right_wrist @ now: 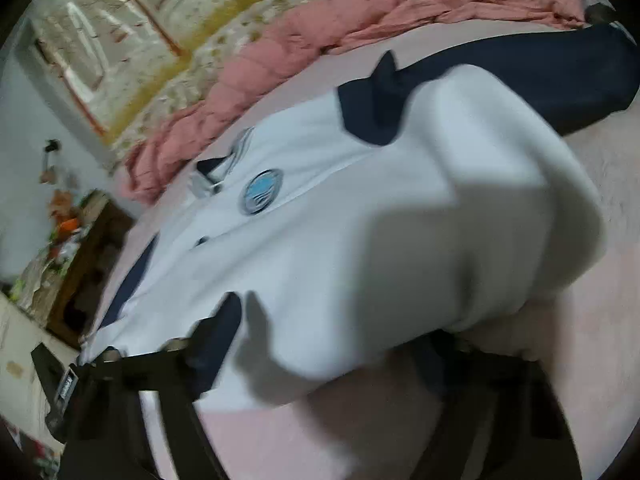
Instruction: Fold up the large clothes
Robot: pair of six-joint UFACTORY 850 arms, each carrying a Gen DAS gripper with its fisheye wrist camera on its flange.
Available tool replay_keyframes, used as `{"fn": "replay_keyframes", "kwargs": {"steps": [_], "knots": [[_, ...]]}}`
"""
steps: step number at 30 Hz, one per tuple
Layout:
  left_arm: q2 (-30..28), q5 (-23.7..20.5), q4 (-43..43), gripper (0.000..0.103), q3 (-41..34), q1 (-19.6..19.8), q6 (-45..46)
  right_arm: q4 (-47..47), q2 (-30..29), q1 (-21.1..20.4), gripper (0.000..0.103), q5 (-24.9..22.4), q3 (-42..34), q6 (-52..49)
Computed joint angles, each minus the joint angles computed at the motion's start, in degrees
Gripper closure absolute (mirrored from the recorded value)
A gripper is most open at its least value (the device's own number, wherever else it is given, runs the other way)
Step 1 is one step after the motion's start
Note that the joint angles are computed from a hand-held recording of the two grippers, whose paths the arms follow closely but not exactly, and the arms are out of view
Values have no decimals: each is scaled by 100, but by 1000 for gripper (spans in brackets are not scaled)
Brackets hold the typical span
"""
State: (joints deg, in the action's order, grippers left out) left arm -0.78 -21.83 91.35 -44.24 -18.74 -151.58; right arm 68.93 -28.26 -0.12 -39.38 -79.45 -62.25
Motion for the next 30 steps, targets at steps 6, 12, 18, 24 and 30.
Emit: {"fn": "replay_keyframes", "kwargs": {"steps": [6, 12, 18, 24, 30], "knots": [[276, -580, 488, 81, 306, -264, -592, 259, -47, -72, 80, -154, -49, -257], [642, -1535, -1144, 83, 336, -1290, 858, 938, 1235, -326, 85, 228, 1272, -2119], [1176, -2331, -1995, 82, 770, -2656, 820, 788, 2251, -1238, 85, -466, 2435, -2735], [989, -2840, -2523, 66, 697, -3135, 1132, 684, 2823, -1680, 82, -497, 3203, -3415], [503, -4135, -3048, 44, 235, -3742, 1792, 412, 2863, -1625, 56, -157, 3219, -3249]]}}
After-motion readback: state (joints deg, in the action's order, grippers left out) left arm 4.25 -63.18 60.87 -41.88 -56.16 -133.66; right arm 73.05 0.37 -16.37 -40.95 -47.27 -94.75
